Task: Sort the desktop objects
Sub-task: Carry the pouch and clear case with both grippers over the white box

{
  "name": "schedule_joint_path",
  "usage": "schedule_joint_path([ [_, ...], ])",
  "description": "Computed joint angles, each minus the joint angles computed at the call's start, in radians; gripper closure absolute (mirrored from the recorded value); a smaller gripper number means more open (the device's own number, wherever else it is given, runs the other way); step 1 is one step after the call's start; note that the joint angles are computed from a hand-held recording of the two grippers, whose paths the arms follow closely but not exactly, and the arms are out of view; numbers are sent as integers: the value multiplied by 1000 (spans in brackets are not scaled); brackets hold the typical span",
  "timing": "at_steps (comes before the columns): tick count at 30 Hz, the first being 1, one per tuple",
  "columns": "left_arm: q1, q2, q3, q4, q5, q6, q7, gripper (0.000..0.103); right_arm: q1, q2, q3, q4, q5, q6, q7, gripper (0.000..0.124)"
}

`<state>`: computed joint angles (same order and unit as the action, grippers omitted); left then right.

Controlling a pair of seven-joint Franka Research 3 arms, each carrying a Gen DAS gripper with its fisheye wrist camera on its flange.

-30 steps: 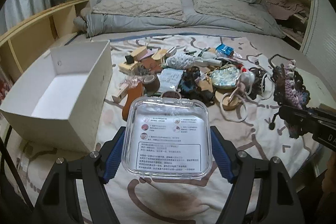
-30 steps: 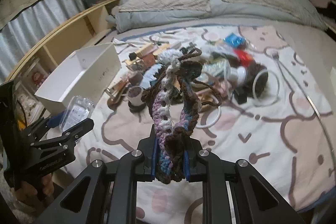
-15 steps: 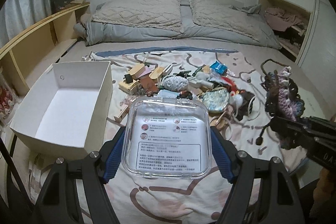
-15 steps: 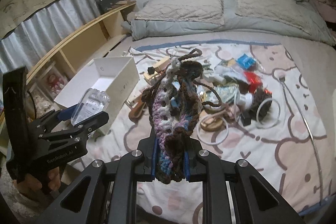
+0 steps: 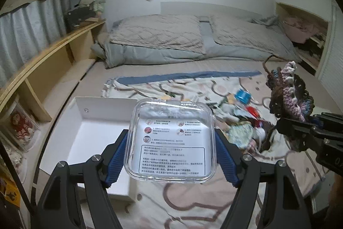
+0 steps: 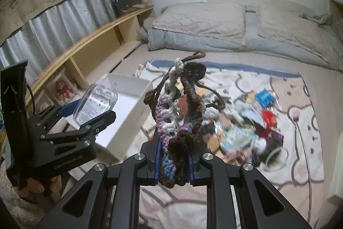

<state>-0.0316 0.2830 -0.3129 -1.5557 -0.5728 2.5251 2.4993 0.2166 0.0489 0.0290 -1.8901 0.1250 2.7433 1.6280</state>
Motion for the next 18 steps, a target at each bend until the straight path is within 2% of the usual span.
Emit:
schedule_joint_path([
  [4, -28, 86, 34, 118, 44, -1, -62, 27, 10, 80, -2, 101, -13, 2, 13, 104],
  [5, -74, 100, 78, 138, 98, 27, -151, 27, 14, 100, -3, 124, -16, 2, 14, 104],
  [6, -135, 101, 156, 124, 153, 111, -309, 27, 15, 125, -2, 152, -9, 2, 6, 104],
  [7, -179, 118, 203, 140, 206, 139, -400, 27, 17, 141, -2, 170, -3, 0, 1, 104],
  [8, -187, 141, 220, 174, 210, 133, -421, 27, 18, 160, 0, 192, 6, -7, -10, 104],
  [9, -169, 165, 204, 208, 236, 128, -455, 27, 19, 182, 2, 218, 15, -15, -21, 104],
  [10, -125, 192, 153, 244, 288, 122, -501, 27, 20, 210, 2, 252, 21, -22, -30, 104],
  [13, -55, 265, 72, 337, 405, 107, -611, 27, 18, 285, 9, 348, 48, -45, -76, 104],
  [15, -34, 305, 44, 389, 466, 86, -667, 27, 16, 343, 13, 426, 62, -66, -110, 104],
  [17, -45, 357, 56, 462, 510, 53, -719, 27, 22, 411, 10, 526, 60, -109, -128, 104],
  [18, -37, 388, 38, 505, 546, 31, -744, 27, 18, 448, 17, 578, 70, -125, -148, 104],
])
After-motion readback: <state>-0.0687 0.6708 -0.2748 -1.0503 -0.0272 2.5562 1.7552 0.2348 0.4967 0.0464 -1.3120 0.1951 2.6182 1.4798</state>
